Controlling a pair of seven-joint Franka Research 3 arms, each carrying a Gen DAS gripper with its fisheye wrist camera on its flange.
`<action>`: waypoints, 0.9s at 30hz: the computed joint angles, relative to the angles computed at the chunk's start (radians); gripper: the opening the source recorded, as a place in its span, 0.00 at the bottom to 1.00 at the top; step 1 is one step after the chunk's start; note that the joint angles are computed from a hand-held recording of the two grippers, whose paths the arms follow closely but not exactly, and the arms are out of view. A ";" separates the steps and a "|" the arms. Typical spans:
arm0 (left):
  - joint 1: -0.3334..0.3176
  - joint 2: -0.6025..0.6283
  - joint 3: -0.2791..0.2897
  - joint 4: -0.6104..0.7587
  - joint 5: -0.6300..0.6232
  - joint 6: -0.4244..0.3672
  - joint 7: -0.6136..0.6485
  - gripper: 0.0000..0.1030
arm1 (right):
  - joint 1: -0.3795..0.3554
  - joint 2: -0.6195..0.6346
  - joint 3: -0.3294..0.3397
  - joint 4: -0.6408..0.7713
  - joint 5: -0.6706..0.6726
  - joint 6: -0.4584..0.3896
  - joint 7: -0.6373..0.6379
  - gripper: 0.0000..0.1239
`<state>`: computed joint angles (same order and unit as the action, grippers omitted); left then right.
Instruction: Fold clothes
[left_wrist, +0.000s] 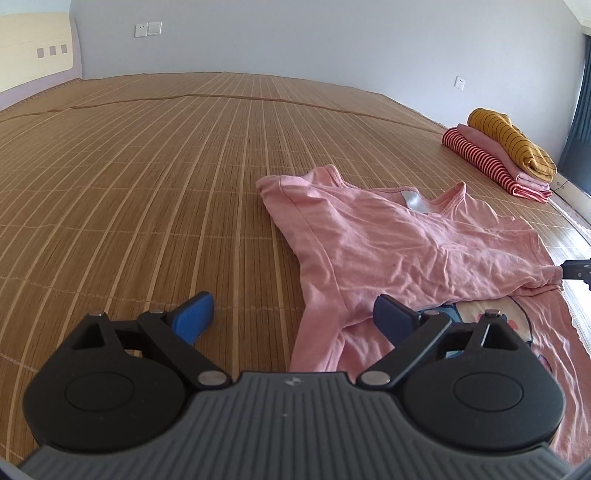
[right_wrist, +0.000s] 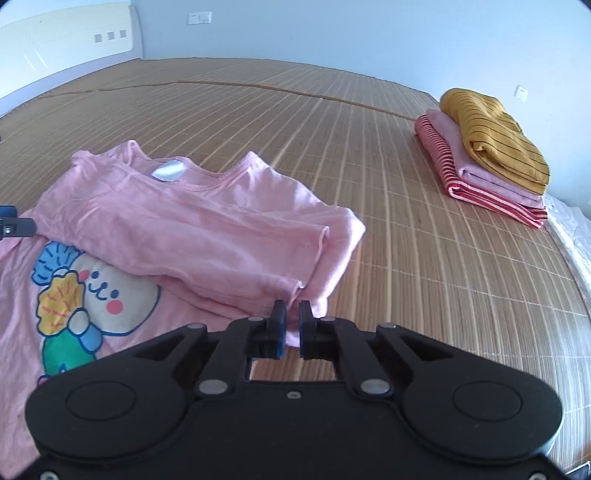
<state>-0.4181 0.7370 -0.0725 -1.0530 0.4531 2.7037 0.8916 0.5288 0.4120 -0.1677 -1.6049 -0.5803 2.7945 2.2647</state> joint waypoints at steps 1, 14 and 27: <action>0.002 -0.001 -0.001 -0.001 -0.001 0.002 0.000 0.93 | 0.031 0.007 -0.040 0.011 -0.048 -0.021 0.053 0.07; -0.001 -0.002 -0.004 -0.006 -0.010 0.020 0.025 0.93 | 0.058 0.059 -0.038 0.039 -0.125 0.110 -0.160 0.22; -0.026 0.025 0.026 0.046 0.050 -0.055 0.018 0.93 | 0.078 0.021 -0.061 0.017 -0.285 0.069 -0.101 0.14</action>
<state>-0.4441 0.7621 -0.0466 -1.0073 0.5034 2.6488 0.9100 0.6073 0.4333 -0.2292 -1.5874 -0.8651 2.8632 2.1632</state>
